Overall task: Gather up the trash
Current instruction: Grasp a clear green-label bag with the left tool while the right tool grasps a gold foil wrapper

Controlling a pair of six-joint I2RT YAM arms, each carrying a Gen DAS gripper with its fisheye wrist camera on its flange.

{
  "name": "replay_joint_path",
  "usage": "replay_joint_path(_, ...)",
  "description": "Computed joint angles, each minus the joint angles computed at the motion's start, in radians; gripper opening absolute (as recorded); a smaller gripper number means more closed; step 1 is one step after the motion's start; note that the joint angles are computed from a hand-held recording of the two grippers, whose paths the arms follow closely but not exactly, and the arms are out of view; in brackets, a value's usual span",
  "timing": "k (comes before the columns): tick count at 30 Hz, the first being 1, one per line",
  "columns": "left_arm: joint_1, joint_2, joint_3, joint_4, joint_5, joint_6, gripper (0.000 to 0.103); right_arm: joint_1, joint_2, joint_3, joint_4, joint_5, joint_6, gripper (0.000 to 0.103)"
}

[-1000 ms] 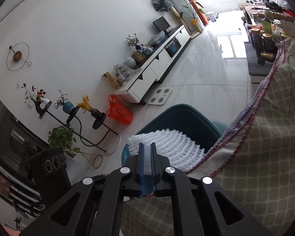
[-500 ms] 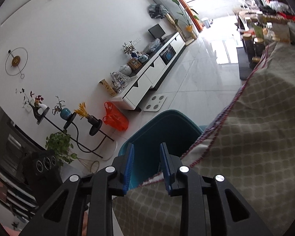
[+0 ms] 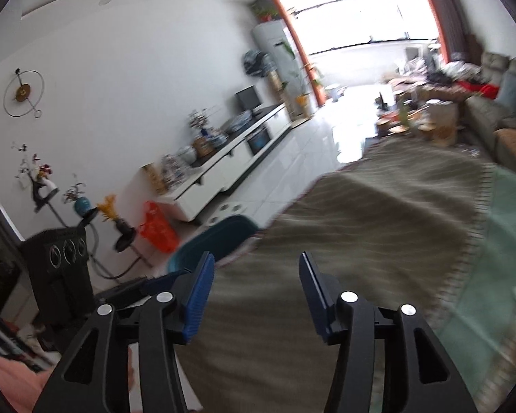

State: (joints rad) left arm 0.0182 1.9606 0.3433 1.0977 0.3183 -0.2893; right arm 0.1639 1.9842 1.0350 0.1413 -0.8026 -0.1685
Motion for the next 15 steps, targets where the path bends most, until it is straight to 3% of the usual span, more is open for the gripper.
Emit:
replay_joint_path(8, -0.241, 0.065, 0.13, -0.047, -0.087, 0.0, 0.085, -0.224, -0.097, -0.171, 0.079, 0.025, -0.055, 0.056)
replay_joint_path(15, -0.367, 0.116, 0.264, -0.147, -0.103, 0.019, 0.086, -0.408, -0.128, -0.234, 0.144, 0.031, -0.061, 0.057)
